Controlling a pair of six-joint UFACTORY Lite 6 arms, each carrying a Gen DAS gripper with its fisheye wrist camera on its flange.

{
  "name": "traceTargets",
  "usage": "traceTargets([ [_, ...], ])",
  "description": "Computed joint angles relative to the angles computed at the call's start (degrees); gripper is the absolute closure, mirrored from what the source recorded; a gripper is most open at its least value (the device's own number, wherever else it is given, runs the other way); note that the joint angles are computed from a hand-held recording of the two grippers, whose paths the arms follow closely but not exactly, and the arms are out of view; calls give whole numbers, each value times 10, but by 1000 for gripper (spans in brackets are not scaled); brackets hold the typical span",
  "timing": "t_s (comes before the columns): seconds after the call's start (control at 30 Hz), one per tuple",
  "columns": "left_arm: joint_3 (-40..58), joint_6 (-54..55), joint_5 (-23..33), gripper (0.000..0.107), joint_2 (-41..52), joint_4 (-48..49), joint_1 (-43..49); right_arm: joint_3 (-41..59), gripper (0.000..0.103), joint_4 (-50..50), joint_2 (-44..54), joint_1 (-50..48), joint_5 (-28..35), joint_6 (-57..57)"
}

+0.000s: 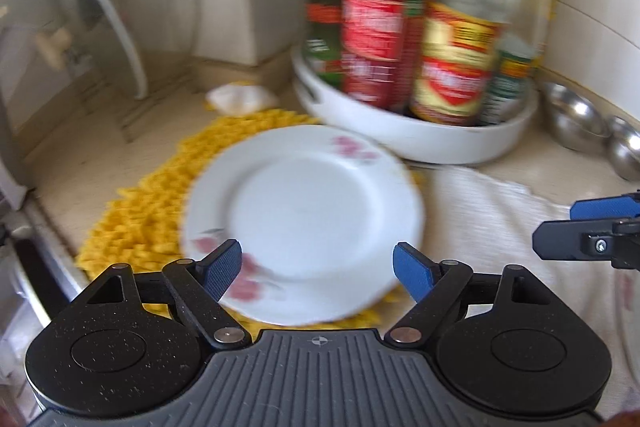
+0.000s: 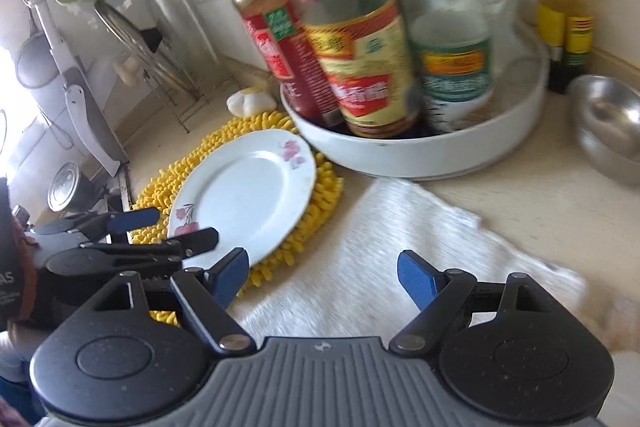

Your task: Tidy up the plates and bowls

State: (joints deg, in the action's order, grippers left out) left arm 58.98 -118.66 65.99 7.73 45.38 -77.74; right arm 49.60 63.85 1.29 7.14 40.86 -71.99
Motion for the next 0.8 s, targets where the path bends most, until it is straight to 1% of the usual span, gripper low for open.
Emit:
traceTargets([
  [0.1,-56,-3,-5,20,-51,-1,16,32,15,0,42,48,-29,28],
  [0.27,-135,12,-34,20,-123,8,58,86,15,-1,103,102,-63,76],
  [0.33,-165,25,-57,21,-150,15,82,108,16,-20,123,120,-78,111],
  [0.43,-199,51,-95,22,-180,25,120,130,17,-22,148,135,-84,135],
  [0.5,-216,62,-120,32,-189,38,142,141,21,-17,161,143,-87,140],
  [0.53,-225,67,-133,34,-198,43,153,149,24,-15,171,145,-84,143],
  [0.6,-251,73,-177,47,-222,54,182,165,31,-11,193,150,-77,154],
  [0.63,-261,79,-198,46,-230,56,197,173,33,-11,204,150,-71,161],
  [0.7,-277,86,-226,46,-248,68,216,177,33,-7,211,157,-78,166],
  [0.8,-278,112,-243,45,-250,73,231,180,35,-9,208,162,-75,172],
])
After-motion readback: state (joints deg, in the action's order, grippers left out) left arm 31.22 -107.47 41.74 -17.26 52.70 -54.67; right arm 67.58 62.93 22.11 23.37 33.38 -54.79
